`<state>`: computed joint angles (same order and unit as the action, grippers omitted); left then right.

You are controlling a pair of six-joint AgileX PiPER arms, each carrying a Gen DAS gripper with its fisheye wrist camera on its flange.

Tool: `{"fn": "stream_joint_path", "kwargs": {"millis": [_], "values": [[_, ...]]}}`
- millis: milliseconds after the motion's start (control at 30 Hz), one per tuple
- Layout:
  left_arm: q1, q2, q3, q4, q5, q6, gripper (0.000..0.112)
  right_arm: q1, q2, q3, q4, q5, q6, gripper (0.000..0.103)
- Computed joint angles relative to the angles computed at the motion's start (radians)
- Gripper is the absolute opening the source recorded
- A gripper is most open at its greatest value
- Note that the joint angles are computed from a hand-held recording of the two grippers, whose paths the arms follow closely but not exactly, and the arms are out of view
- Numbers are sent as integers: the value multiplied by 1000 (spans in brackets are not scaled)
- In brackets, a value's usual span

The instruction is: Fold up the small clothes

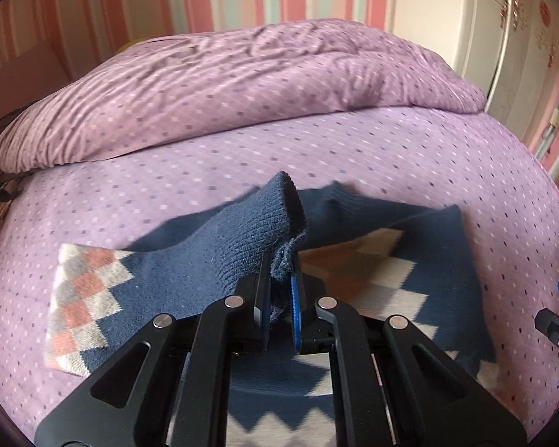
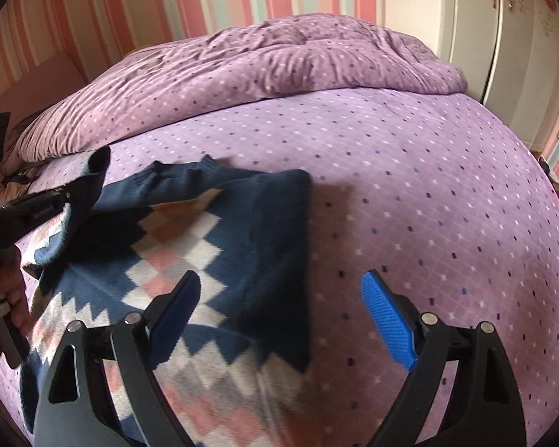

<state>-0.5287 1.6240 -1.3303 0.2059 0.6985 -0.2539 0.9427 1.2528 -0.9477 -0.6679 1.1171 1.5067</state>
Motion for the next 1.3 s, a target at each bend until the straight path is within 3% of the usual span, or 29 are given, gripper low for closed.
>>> {"fn": "stream_joint_path", "kwargs": {"millis": [333,700,800,867,933,1167,1300], "values": [[-226,131,-69,124,5,-229,7,-77,-126,165,12,-71,-14,89],[-335,259,-97,202,9,-360,13,-148,-221,254,30,-85,-54,89],[-357,259,-73,253,-18,-424,27,-149,-225,261,25,-81,-54,89],[-369,258,-64,289,-28,-481,54,-160,-229,272,32,-92,-62,89],[-386,251,-54,351,-29,-555,71,-159,-235,280,30,-92,-56,89],[-407,188,-9,470,-23,-688,86,-150,-251,291,30,-73,-43,89],[-389,135,49,487,-20,-695,87,-85,-250,276,18,-23,9,89]]}}
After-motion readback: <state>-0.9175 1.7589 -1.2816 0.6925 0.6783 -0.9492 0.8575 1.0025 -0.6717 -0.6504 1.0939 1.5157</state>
